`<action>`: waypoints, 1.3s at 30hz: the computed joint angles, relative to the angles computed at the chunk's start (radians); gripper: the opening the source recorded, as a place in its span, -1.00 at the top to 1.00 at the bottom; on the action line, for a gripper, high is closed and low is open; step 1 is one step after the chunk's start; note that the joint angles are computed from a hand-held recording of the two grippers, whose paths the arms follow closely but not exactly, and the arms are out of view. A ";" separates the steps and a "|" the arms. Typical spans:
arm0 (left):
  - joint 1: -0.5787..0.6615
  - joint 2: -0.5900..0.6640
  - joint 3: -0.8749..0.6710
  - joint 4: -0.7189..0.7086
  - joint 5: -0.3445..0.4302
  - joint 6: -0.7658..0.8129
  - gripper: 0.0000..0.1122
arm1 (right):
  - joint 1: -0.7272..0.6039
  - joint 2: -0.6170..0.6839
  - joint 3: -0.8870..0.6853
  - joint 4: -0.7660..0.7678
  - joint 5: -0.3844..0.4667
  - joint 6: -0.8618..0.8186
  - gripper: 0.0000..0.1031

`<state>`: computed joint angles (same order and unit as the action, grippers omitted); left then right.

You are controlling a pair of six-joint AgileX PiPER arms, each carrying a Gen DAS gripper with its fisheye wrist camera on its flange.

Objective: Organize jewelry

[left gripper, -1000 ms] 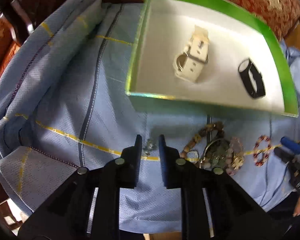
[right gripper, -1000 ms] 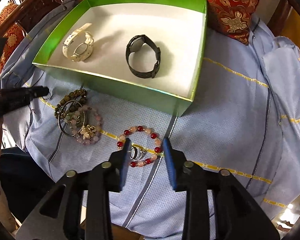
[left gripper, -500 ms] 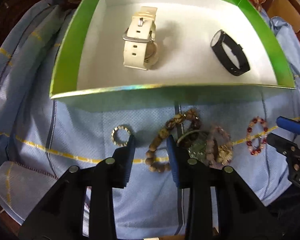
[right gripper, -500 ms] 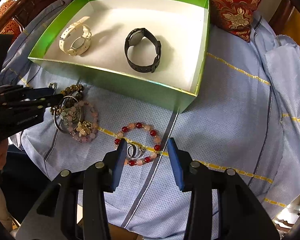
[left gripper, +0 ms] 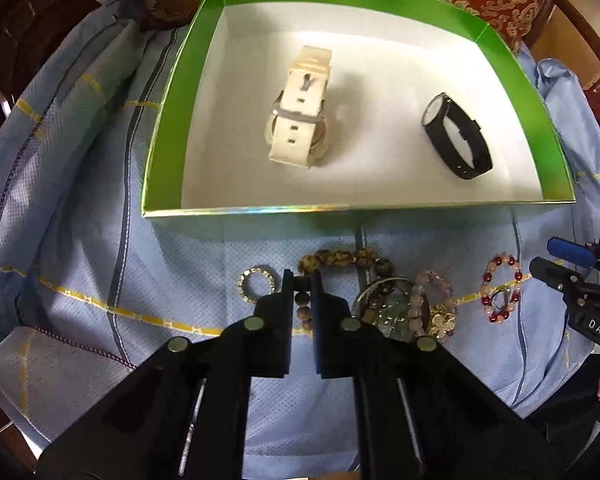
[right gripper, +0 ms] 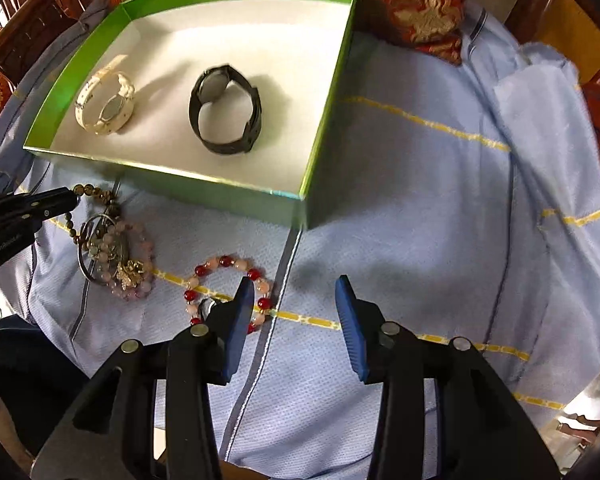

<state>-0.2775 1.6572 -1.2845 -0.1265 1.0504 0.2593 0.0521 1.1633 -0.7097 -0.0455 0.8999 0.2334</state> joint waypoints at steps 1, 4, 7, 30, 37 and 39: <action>0.008 -0.002 0.006 0.003 0.004 0.007 0.85 | -0.012 0.010 0.002 0.029 -0.005 -0.033 0.18; -0.002 0.014 0.018 0.023 -0.008 -0.001 0.85 | 0.001 0.026 0.005 0.039 -0.032 -0.038 0.19; -0.014 0.035 0.008 0.038 -0.014 -0.018 0.84 | 0.058 0.075 -0.007 -0.022 -0.053 0.025 0.31; -0.076 -0.044 0.017 0.027 -0.040 -0.025 0.85 | 0.295 -0.020 -0.021 -0.093 -0.021 0.204 0.84; -0.044 -0.212 0.010 -0.149 -0.003 0.109 0.85 | 0.382 -0.162 -0.098 -0.053 -0.020 0.213 0.84; -0.043 -0.239 0.016 -0.169 -0.014 0.122 0.85 | 0.359 -0.168 -0.116 -0.026 -0.038 0.172 0.84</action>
